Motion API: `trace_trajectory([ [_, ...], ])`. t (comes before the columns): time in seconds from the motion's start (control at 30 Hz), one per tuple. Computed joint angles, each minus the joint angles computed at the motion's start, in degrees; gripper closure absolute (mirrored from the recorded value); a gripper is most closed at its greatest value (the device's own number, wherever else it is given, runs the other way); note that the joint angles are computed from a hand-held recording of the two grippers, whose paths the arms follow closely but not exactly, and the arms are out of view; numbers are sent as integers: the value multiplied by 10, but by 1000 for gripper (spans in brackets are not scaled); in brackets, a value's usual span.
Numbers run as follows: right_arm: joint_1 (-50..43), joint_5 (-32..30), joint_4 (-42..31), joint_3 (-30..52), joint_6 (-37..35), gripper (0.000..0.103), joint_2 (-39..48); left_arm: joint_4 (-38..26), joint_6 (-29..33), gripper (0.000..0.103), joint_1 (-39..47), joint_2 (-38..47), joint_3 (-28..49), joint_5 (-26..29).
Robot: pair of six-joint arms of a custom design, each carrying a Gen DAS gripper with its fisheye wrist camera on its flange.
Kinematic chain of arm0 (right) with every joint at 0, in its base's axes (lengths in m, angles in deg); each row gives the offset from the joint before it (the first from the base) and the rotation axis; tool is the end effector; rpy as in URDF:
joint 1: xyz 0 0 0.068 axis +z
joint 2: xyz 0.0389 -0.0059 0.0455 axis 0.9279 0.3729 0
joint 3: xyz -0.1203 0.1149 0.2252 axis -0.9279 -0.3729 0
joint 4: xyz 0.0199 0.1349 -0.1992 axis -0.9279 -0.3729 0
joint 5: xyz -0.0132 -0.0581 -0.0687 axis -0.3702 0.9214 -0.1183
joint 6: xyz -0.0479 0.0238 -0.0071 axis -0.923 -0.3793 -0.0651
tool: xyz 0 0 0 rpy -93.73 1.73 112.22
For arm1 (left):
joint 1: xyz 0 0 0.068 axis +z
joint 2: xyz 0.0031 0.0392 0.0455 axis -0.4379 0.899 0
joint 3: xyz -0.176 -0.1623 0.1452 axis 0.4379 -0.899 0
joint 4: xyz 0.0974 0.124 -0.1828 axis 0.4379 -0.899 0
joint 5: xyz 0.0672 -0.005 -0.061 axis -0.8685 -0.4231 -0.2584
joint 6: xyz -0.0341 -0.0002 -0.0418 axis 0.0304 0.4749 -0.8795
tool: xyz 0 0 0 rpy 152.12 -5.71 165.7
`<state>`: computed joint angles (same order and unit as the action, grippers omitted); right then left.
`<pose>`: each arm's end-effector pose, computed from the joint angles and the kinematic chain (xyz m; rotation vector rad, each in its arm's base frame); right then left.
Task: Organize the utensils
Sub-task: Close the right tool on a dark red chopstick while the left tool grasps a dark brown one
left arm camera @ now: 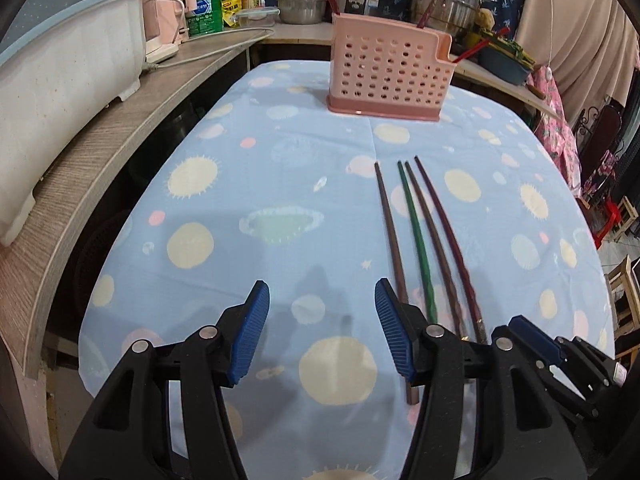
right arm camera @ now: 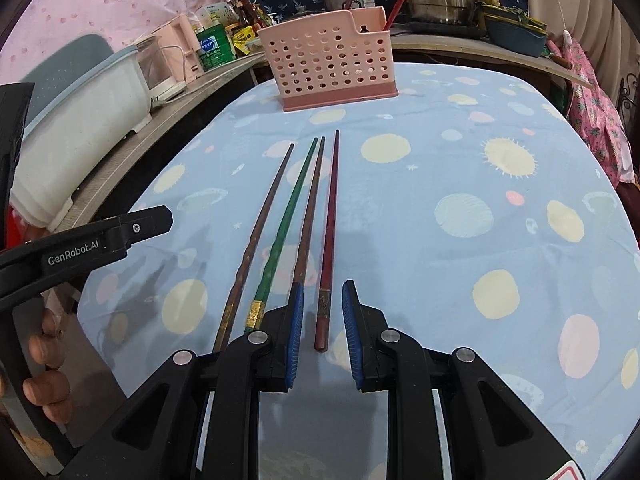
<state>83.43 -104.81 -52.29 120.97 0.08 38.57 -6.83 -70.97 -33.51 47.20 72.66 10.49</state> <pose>0.2753 0.0872 0.1547 -0.5724 2.4254 0.4798 0.2365 -0.0227 0.1859 -0.4949 2.4646 0.0750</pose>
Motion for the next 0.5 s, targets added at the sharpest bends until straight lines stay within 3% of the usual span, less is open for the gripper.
trace_trajectory([
  [0.23,7,13,16,-4,-2,82,30,5,-3,47,-10,5,-16,5],
  [0.5,12,38,36,-13,-12,95,35,9,-6,41,-25,16,-17,8],
])
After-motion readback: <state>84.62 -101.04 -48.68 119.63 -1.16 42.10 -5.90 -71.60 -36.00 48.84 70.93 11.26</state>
